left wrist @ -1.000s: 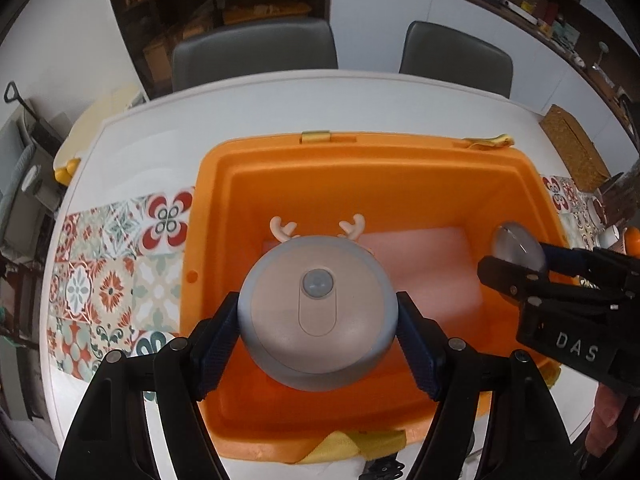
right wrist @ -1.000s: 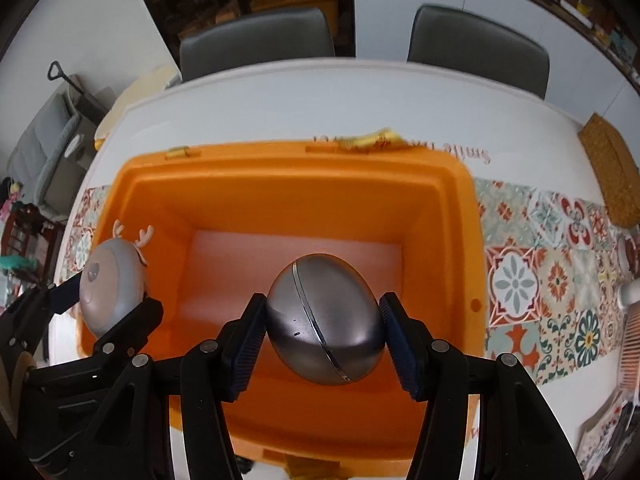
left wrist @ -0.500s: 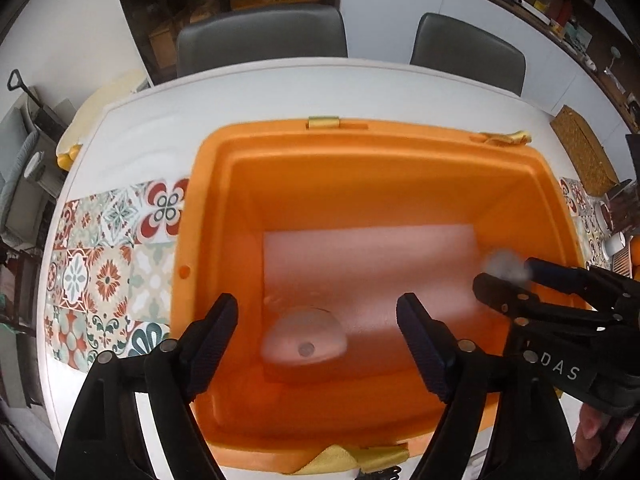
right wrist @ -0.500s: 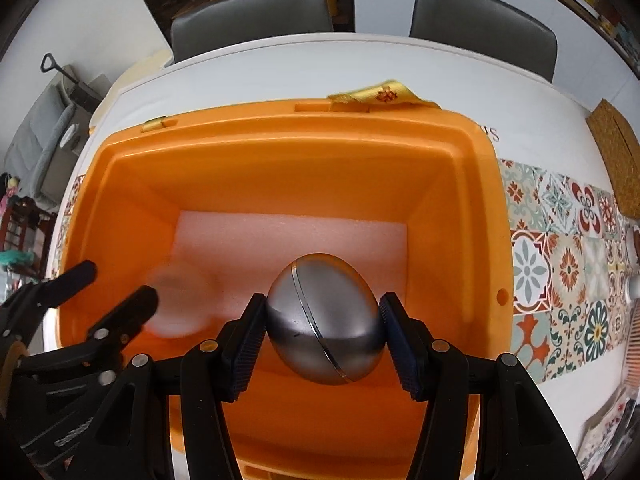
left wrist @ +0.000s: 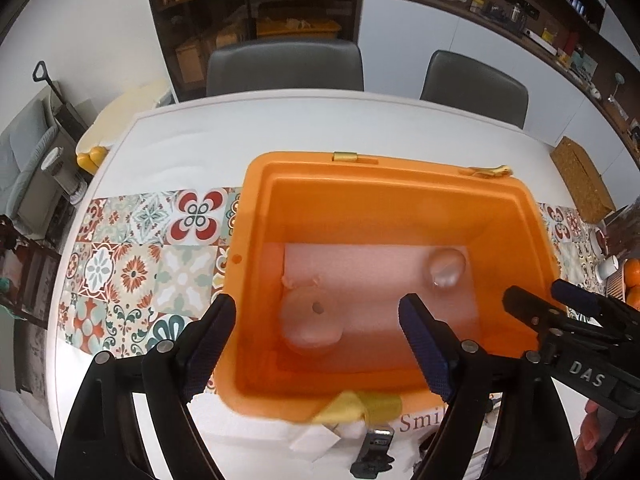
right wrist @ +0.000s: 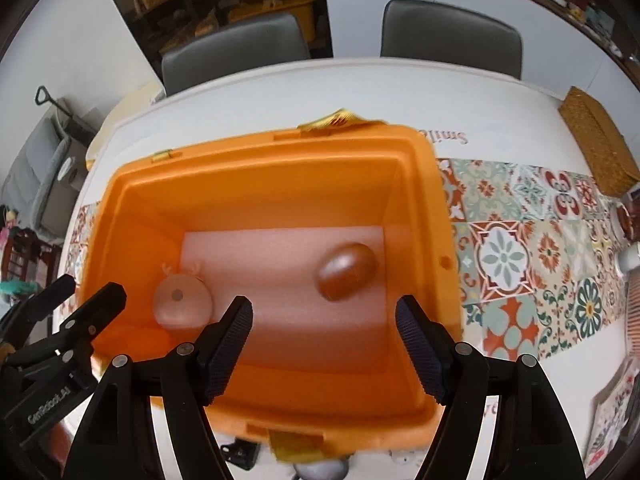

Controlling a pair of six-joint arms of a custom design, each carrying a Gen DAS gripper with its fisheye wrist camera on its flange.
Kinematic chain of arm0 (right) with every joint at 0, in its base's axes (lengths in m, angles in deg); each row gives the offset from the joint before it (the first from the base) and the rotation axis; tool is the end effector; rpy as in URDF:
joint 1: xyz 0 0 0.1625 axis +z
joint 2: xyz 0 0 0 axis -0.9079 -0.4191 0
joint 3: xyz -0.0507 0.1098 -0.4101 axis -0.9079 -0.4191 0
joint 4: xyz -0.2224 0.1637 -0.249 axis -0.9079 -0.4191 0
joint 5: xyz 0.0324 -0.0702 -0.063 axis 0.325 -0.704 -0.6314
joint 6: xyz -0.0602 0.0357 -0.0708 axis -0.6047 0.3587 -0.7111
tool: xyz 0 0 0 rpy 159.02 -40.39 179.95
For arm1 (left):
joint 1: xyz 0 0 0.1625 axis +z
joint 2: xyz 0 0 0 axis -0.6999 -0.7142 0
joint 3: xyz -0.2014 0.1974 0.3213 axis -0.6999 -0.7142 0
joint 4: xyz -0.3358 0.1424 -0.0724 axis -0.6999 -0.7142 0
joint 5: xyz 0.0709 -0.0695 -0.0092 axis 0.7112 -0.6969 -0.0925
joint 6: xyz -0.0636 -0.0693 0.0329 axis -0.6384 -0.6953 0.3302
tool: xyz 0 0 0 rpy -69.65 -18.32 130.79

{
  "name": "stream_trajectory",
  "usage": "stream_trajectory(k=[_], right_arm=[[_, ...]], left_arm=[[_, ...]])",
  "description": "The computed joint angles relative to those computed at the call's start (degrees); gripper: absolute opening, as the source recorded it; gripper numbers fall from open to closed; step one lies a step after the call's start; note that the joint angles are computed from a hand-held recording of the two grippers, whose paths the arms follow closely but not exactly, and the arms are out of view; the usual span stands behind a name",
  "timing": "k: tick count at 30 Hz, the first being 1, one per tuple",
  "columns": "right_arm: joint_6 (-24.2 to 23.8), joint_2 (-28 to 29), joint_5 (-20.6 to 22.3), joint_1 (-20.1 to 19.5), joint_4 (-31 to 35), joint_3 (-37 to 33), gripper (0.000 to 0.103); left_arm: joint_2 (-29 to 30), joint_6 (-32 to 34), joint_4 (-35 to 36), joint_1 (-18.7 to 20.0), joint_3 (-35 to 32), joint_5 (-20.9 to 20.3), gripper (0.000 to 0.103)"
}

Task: Organize rigid objects
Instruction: 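Open both tools to drop the speakers into the crate, then move both tools back toward the remaining items on the table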

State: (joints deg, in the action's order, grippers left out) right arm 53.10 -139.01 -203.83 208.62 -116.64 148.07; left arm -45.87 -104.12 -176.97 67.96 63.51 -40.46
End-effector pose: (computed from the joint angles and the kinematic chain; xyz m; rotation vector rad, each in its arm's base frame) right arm 0.3760 -0.2044 0.1563 -0.5109 -2.2246 0.7638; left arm -0.2391 -0.3042 0.3072 0.9390 2.4035 -0.2737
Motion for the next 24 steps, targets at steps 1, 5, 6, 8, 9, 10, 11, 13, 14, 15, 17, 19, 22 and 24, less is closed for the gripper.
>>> stream_trajectory(k=[1, 5, 6, 8, 9, 10, 11, 13, 14, 15, 17, 19, 22, 24], right_arm=[[1.8, 0.4, -0.5, 1.2, 2.0, -0.9, 0.074], [6.7, 1.2, -1.4, 5.0, 7.1, -3.3, 0.074], [8.4, 1.4, -1.7, 6.3, 8.8, -4.0, 0.074], [11.6, 2.1, -1.8, 8.0, 12.4, -5.6, 0.074], [12.7, 2.3, -1.8, 8.7, 13.5, -6.1, 0.074], [13.7, 2.5, -1.8, 9.7, 14.5, -6.6, 0.074], [14.8, 2.8, -1.6, 10.5, 15.7, -7.2, 0.075], [17.1, 3.5, -1.2, 12.2, 18.0, -8.3, 0.076], [18.0, 3.9, -1.0, 13.0, 19.0, -8.9, 0.077], [18.8, 4.1, -0.8, 13.7, 19.8, -9.3, 0.078], [20.5, 4.6, -0.1, 14.9, 21.3, -10.0, 0.080], [22.2, 5.0, 0.8, 16.1, 22.4, -10.4, 0.081], [24.6, 5.6, 2.0, 17.6, 23.9, -11.0, 0.083], [26.2, 6.1, 2.7, 18.5, 24.5, -11.2, 0.084]], left_arm=[[-0.9, -0.2, 0.4, -0.7, 0.1, -0.1, 0.085], [-4.6, -1.4, 2.5, -4.2, 0.8, 0.5, 0.089], [-5.5, -1.6, 2.9, -5.0, 1.0, 0.5, 0.090], [-7.3, -2.7, 4.5, -6.8, 1.2, 0.7, 0.091], [-7.9, -3.0, 4.9, -7.4, 1.2, 0.7, 0.092], [-8.7, -3.6, 5.6, -8.2, 1.3, 0.7, 0.092], [-9.6, -4.4, 6.4, -9.2, 1.3, 0.7, 0.094], [-11.2, -6.0, 8.0, -10.9, 1.5, 0.6, 0.096], [-12.1, -6.6, 8.7, -11.8, 1.7, 0.3, 0.097], [-12.9, -7.2, 9.6, -12.6, 1.8, 0.1, 0.097], [-14.1, -8.4, 11.1, -14.1, 2.0, -0.2, 0.100], [-15.6, -10.2, 12.9, -15.7, 2.2, -0.5, 0.102], [-17.4, -12.7, 16.0, -17.9, 2.5, -0.4, 0.102], [-18.6, -14.5, 18.3, -19.4, 2.5, -0.7, 0.102]])
